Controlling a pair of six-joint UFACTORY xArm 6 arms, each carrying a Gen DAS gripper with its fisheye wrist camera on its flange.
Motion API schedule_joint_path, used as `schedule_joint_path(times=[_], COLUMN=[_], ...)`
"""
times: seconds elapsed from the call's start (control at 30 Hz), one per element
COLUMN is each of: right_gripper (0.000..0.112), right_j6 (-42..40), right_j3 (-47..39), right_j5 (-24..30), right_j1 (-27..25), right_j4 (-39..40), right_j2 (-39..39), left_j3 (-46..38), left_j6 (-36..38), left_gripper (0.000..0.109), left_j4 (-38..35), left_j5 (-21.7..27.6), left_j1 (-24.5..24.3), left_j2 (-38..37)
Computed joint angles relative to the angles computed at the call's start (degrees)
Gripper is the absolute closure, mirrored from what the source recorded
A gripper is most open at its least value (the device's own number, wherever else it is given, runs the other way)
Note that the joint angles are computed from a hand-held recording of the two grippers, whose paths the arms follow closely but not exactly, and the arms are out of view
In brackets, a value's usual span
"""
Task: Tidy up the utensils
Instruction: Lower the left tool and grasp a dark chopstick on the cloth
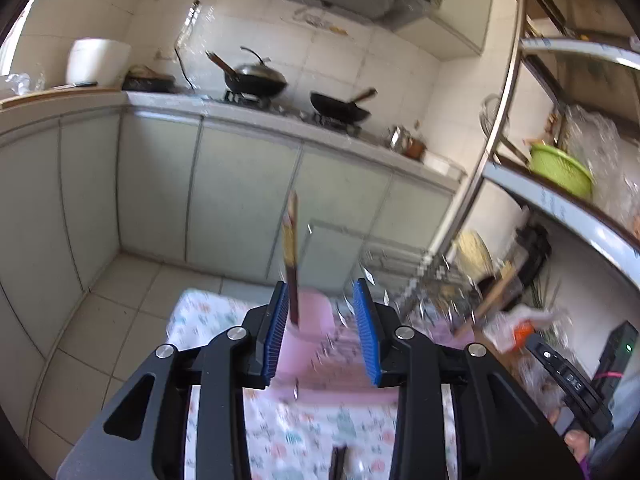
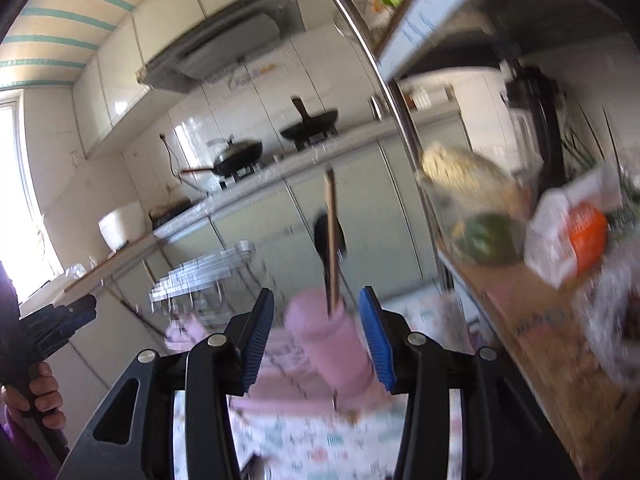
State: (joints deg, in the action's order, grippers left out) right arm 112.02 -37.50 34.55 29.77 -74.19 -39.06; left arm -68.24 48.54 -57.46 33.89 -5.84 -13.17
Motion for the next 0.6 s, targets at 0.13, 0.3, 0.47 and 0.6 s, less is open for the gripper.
schedule_joint_path(times=[0.13, 0.3, 0.47, 0.6], right_gripper=[0.068, 0.070, 0.072, 0.072], right_j6=[-2.05, -12.42, -18.97, -21.90], right_j3=[3.72, 7.22, 12.19, 13.61], right_j5=[-1.86, -7.78, -17.20, -19.62], right_j1=[0.47, -1.04, -3.58, -3.53], right_j4=[7.16, 22.04, 35.37, 40.68], right_j2=[-1.12, 0.28, 0.78, 1.50], left_j3=[4.67, 9.41, 8.39, 6.55], left_j6=[0.65, -2.09, -8.67, -13.26], left_gripper=[0.075, 0.075, 0.085, 0.089], left_j4=[1.83, 9.68, 18.70, 23.86], left_j5=[4.95, 10.38, 18.14, 20.64], left_j1=[0.23, -0.61, -1.66, -2.62], left_j2=[-2.30, -2.05, 3.05, 6.68])
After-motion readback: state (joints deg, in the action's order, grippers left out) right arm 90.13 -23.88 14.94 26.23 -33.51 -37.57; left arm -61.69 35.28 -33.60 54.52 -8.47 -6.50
